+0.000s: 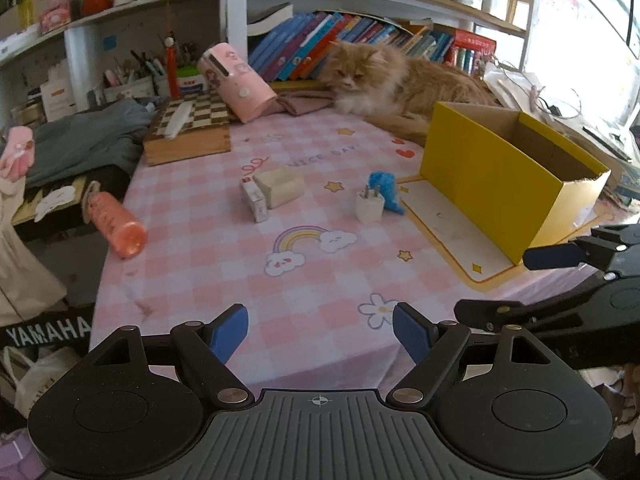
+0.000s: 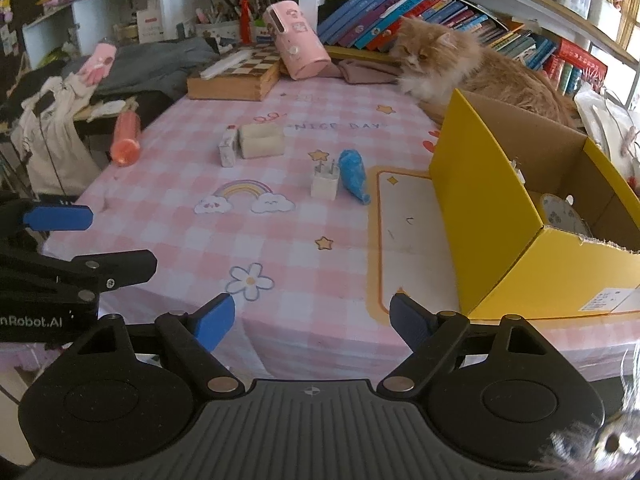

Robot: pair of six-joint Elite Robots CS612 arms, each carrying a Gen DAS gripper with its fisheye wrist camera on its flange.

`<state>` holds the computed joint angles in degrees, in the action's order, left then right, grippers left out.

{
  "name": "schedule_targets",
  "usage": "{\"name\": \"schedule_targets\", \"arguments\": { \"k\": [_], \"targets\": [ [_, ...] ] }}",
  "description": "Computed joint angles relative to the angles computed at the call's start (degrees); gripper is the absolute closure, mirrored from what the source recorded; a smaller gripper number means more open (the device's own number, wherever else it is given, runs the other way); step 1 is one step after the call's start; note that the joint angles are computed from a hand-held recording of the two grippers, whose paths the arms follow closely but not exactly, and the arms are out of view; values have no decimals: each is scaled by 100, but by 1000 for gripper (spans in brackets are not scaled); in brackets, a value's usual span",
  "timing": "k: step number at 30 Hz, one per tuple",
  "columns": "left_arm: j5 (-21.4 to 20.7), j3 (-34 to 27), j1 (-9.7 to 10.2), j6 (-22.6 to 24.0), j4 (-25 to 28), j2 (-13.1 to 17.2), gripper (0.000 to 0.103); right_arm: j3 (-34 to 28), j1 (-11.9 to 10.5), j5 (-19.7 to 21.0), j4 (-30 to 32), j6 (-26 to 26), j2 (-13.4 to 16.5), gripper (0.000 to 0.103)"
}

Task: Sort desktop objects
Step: 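Move left tool to the red-labelled medicine box while right tool approaches the white charger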

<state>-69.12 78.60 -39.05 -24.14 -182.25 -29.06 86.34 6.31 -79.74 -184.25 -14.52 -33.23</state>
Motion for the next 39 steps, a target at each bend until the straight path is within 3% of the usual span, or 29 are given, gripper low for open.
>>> {"name": "schedule_targets", "arguments": {
  "k": [15,26,33,39],
  "targets": [
    [349,-782,147,-433,594,306,21,-938,-77,347,555,-142,394,22],
    [598,-1597,265,-460,1211,653,21,-1859,-114,622,1127,-257,815,26],
    [599,-2108,338,-545,1593,889,23,-2351,-135,875,1728,-352,1023,57],
    [384,-2501,436,-723,2004,1081,34,-2743,-117,1010,2376,-506,1204,61]
  ]
}}
